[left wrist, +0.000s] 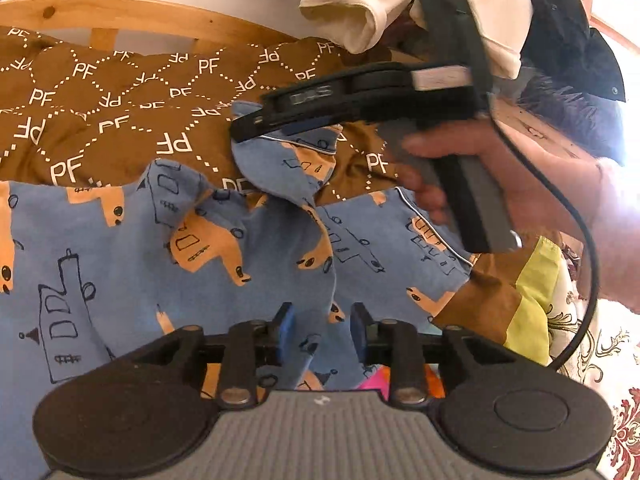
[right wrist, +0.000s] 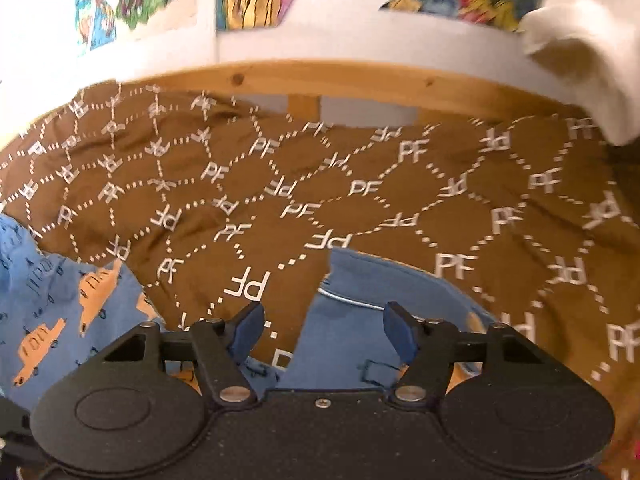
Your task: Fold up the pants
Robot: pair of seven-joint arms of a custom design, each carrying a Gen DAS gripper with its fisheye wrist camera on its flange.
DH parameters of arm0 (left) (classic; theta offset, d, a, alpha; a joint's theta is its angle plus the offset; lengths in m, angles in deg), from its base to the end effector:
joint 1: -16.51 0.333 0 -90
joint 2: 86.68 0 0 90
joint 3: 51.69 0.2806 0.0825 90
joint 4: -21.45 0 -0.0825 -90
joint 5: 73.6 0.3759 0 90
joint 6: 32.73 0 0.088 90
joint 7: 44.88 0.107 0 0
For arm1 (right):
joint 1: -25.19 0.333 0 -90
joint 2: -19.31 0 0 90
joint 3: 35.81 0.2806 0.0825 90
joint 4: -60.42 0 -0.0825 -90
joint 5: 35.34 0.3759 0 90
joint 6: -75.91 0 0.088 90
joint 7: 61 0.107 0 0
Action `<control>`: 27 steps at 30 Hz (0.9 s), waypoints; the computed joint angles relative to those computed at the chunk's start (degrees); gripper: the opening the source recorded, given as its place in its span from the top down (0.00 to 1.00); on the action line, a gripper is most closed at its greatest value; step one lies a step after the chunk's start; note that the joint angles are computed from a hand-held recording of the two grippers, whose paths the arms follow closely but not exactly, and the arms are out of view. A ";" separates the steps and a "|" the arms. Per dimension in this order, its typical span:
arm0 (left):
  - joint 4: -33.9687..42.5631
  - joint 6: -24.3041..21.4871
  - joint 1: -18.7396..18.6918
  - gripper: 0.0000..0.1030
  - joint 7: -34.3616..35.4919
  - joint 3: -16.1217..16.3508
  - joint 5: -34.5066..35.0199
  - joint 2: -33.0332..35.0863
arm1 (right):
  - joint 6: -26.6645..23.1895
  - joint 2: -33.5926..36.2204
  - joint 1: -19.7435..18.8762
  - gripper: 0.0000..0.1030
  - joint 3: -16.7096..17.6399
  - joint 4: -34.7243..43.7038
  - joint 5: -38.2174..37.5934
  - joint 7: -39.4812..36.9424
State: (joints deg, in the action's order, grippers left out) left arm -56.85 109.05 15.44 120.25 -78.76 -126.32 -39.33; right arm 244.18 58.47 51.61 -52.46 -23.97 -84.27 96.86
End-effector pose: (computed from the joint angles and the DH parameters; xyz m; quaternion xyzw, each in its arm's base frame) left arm 0.6830 -0.2697 0.2762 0.2808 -0.8282 0.4825 0.0489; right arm 0.6945 0.2158 0.3332 -0.6016 0.6613 -0.3346 0.2979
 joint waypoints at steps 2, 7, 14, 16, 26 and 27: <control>0.87 -0.30 -0.79 0.68 -0.97 0.66 1.24 0.51 | -3.49 3.01 -2.69 0.37 3.75 4.92 3.64 -6.44; 1.63 1.40 -2.12 0.90 -2.98 1.42 3.62 1.06 | -15.69 10.01 -1.50 0.66 3.69 16.41 8.05 -11.17; 1.38 2.55 -1.41 0.98 -3.19 0.41 4.56 1.03 | -9.83 3.78 3.54 1.00 -3.47 5.59 -0.17 5.44; 0.05 3.71 -1.22 0.98 -1.30 -0.04 4.53 0.05 | -7.27 -0.17 7.63 1.00 -8.16 -0.42 -8.02 16.83; -3.56 7.24 -2.03 0.99 -0.43 0.86 4.80 -2.22 | -4.19 -8.80 9.98 0.77 -9.31 -10.80 -23.16 31.26; -3.85 7.63 -1.97 0.99 -0.38 0.83 4.94 -2.34 | -4.10 -7.57 8.09 0.76 -7.17 -9.12 -21.05 28.03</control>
